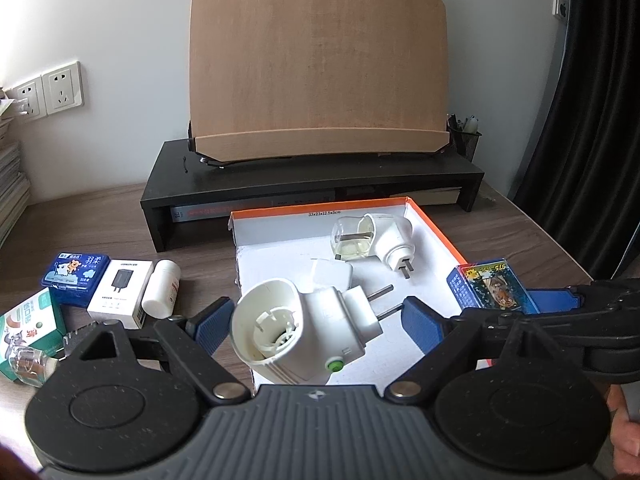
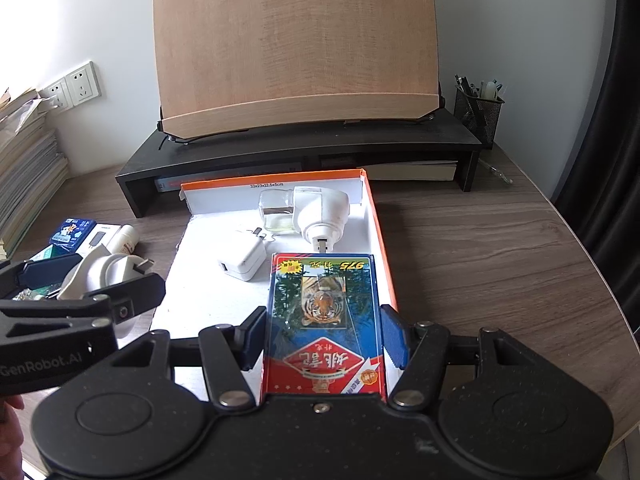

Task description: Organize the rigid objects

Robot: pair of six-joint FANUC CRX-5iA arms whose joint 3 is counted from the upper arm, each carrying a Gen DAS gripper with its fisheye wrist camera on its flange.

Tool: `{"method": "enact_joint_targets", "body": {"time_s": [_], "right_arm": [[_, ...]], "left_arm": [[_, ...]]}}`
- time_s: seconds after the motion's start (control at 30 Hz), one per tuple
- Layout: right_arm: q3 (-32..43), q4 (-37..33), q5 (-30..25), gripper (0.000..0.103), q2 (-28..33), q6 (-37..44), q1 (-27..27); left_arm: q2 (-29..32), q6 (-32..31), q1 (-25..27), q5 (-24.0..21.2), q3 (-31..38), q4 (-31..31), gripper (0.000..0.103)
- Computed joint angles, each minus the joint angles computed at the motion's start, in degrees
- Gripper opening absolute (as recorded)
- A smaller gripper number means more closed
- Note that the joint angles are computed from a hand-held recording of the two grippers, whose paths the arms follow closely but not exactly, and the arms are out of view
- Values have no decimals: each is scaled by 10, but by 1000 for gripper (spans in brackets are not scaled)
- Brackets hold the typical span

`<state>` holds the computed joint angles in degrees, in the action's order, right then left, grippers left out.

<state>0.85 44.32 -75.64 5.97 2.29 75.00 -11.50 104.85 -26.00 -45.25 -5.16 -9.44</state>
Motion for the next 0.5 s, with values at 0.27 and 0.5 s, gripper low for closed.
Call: {"method": "enact_joint_targets", "body": {"time_s": [0.27, 0.5], "right_arm": [[-5, -1, 2, 71, -4, 3, -3], [-6, -7, 10, 71, -6, 18, -11]], "left_arm": [[14, 29, -7, -18, 15, -9, 92], [22, 44, -11, -24, 22, -17, 92]]}}
